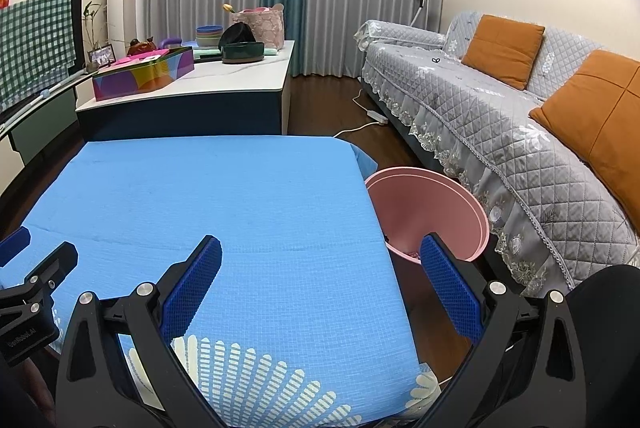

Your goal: Collect trash

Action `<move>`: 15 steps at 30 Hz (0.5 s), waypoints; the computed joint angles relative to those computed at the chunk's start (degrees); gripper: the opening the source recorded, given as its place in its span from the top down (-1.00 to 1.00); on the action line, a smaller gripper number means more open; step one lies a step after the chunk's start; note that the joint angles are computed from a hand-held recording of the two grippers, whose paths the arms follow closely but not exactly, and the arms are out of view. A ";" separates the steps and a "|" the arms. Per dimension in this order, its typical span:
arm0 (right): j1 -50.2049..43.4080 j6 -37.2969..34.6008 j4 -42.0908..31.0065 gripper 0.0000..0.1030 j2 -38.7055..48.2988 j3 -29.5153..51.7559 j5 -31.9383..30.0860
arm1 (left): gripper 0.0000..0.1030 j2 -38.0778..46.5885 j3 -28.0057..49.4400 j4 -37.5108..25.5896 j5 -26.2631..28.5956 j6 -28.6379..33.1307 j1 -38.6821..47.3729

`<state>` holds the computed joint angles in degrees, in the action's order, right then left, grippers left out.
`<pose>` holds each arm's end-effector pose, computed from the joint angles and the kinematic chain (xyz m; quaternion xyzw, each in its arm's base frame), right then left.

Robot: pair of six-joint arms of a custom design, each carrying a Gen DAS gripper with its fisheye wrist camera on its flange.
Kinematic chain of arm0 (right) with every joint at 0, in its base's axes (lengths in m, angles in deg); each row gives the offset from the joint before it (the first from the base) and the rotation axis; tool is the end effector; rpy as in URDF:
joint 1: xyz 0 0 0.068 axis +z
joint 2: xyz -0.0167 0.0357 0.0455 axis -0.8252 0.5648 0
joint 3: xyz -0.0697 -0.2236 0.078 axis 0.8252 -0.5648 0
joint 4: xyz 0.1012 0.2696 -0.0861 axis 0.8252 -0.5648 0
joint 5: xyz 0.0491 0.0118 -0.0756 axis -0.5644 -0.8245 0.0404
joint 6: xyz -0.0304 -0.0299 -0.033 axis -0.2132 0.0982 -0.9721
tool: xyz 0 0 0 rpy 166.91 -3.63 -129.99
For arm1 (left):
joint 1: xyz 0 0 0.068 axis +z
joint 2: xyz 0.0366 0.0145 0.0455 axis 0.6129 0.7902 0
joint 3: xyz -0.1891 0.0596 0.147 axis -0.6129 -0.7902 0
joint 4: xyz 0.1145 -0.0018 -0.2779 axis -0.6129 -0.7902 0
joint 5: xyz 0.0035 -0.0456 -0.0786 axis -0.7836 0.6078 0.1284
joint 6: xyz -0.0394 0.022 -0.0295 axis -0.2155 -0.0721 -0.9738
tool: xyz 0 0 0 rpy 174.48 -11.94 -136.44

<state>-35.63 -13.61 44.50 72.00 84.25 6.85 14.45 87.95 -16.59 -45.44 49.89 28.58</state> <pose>0.3798 0.1424 0.2621 -0.2389 0.8555 0.0986 0.4487 0.2478 -0.0198 0.2441 -0.2801 0.8300 0.1189 0.4675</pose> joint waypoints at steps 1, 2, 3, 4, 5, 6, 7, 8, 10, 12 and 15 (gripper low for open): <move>0.06 0.06 -0.01 -0.90 0.00 0.04 0.07 | -0.85 0.09 -0.03 0.08 0.12 0.00 0.01; 0.06 0.06 -0.01 -0.90 0.00 0.04 0.07 | -0.85 0.23 -0.06 0.22 0.25 0.06 0.09; 0.07 0.11 0.04 -0.90 0.01 0.04 0.07 | -0.85 0.21 -0.15 0.32 0.40 0.18 0.23; 0.05 0.09 0.05 -0.90 -0.01 -0.01 0.03 | -0.85 0.06 -0.31 0.38 0.48 0.25 0.31; 0.04 0.08 0.07 -0.90 -0.02 -0.04 0.03 | -0.85 0.06 -0.31 0.38 0.48 0.25 0.31; 0.06 0.10 0.09 -0.90 -0.01 -0.02 0.04 | -0.85 -0.05 -0.46 0.50 0.47 0.23 0.29; 0.07 0.10 0.12 -0.90 0.00 -0.01 0.05 | -0.85 0.03 -0.39 0.48 0.48 0.26 0.31; 0.02 0.06 0.12 -0.90 -0.02 -0.07 0.02 | -0.85 0.07 -0.33 0.42 0.55 0.28 0.34; 0.06 0.10 0.06 -0.90 0.06 0.05 0.05 | -0.85 -0.05 -0.41 0.29 0.62 0.20 0.35; -0.01 0.07 0.12 -0.90 0.00 -0.05 -0.01 | -0.85 -0.10 -0.44 0.25 0.86 0.19 0.49; -0.04 0.03 0.12 -0.90 -0.01 -0.09 -0.04 | -0.85 -0.05 -0.41 0.26 0.98 0.16 0.55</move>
